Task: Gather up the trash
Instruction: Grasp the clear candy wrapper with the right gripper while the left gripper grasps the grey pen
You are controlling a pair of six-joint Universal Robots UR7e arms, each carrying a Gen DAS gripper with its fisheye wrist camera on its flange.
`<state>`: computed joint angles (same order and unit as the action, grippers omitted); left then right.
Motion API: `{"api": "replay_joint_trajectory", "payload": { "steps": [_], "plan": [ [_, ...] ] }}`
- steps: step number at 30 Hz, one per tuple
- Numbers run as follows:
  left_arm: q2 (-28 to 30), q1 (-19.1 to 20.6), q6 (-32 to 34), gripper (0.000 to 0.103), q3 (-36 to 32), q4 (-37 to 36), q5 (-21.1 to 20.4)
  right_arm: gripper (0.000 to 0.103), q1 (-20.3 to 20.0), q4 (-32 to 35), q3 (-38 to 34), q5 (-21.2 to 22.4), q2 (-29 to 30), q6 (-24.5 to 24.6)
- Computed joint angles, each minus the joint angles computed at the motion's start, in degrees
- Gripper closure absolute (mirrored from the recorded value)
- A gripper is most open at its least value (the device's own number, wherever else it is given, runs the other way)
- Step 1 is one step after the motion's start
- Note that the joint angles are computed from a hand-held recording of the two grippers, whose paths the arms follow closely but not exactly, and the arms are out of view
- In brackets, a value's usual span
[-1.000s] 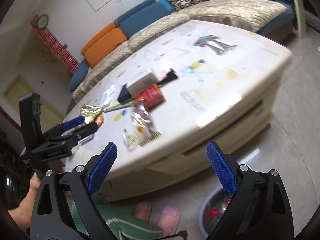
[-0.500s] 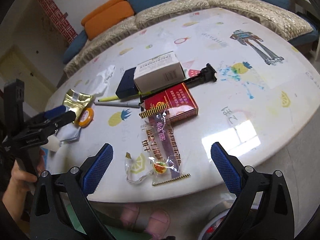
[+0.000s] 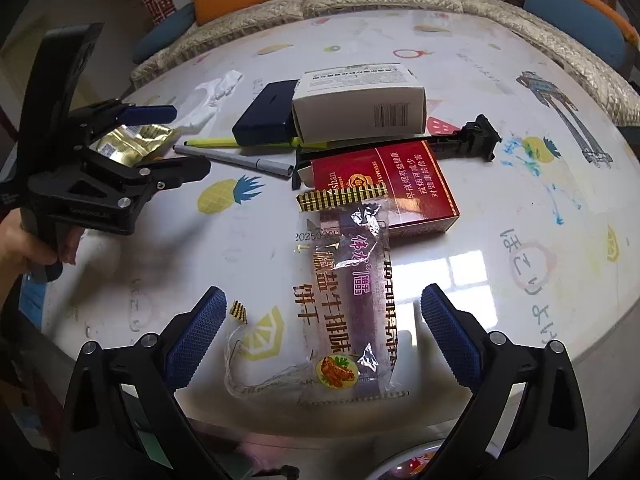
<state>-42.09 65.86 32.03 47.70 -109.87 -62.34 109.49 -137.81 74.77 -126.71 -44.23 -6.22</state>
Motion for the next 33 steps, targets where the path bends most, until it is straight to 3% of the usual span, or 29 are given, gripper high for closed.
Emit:
{"api": "replay_joint_trajectory", "payload": {
  "steps": [6,12,13,17,21,22,23,25,28,33],
  "plan": [
    [2.29,0.96,2.01,0.007,-4.22,2.98,-1.42,0.012,-0.19,0.27,-0.57,-0.99,0.75,-1.41],
    [2.91,0.91,8.74,0.007,-4.60,5.20,-1.39,0.029,-0.13,0.06,-0.81,-2.23,0.77,-1.24],
    [3.03,0.86,9.69,0.008,-4.50,5.20,-0.99,0.036,-0.12,0.09,-0.90,-2.61,0.74,-0.94],
    [2.94,0.86,10.97,0.030,-4.49,5.92,-1.88,0.060,-0.73,1.17,-0.94,-0.88,-0.22,1.42],
    [1.79,0.86,11.97,0.053,-3.13,5.99,-2.68,0.067,-1.08,1.01,-0.25,0.30,-1.01,2.53],
    [1.31,0.78,12.40,0.066,-2.19,4.96,-2.18,0.070,-1.09,1.09,-0.20,0.48,-1.06,2.71],
    [1.54,0.93,12.08,0.085,-3.23,6.34,-2.96,0.072,-1.10,1.09,0.01,0.90,-1.21,3.07],
    [3.11,1.43,9.04,0.089,-7.79,11.90,-5.10,0.072,-1.09,0.82,0.40,1.61,-1.43,3.50],
    [1.99,1.20,9.54,0.102,-5.51,9.02,-3.76,0.072,-0.92,0.74,0.44,2.07,-1.45,3.59],
    [1.04,0.95,9.73,0.103,-3.62,8.49,-3.16,0.072,-0.77,1.14,0.37,3.00,-1.82,3.91]
  ]
}}
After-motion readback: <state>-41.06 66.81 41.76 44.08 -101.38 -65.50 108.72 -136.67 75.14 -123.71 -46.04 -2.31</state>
